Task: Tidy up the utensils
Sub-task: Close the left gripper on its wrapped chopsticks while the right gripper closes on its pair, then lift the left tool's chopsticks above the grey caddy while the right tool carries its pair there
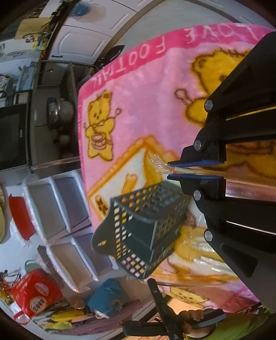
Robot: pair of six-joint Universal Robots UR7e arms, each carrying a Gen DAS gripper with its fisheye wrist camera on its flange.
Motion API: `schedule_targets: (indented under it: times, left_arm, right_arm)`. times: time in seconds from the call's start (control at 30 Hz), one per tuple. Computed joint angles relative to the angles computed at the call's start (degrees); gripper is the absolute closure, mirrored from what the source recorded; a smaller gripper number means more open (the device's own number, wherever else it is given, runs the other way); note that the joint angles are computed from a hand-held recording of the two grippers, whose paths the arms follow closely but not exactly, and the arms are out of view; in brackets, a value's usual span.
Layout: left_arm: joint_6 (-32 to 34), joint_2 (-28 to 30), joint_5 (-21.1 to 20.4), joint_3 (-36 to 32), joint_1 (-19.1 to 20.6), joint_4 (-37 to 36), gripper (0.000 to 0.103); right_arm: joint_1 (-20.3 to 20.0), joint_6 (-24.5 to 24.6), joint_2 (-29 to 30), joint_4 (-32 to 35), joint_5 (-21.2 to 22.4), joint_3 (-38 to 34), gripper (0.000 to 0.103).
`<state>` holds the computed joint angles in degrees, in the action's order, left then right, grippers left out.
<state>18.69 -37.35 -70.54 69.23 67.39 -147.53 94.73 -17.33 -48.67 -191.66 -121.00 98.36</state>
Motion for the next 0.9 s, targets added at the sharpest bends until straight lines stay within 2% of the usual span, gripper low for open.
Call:
schedule_targets:
  times: [0.4,0.9]
  left_arm:
    - [2.8,-5.5,-5.1,5.4,-3.9,-8.1,0.099]
    - [2.3,-4.5,-9.3,1.1,-7.7,-11.0,0.099]
  right_arm:
    - [4.3,-3.9,-1.5,-7.1,2.4,1.8,0.097]
    - [9.4,-8.7,-1.7,-11.7,5.4,-1.6,0.097]
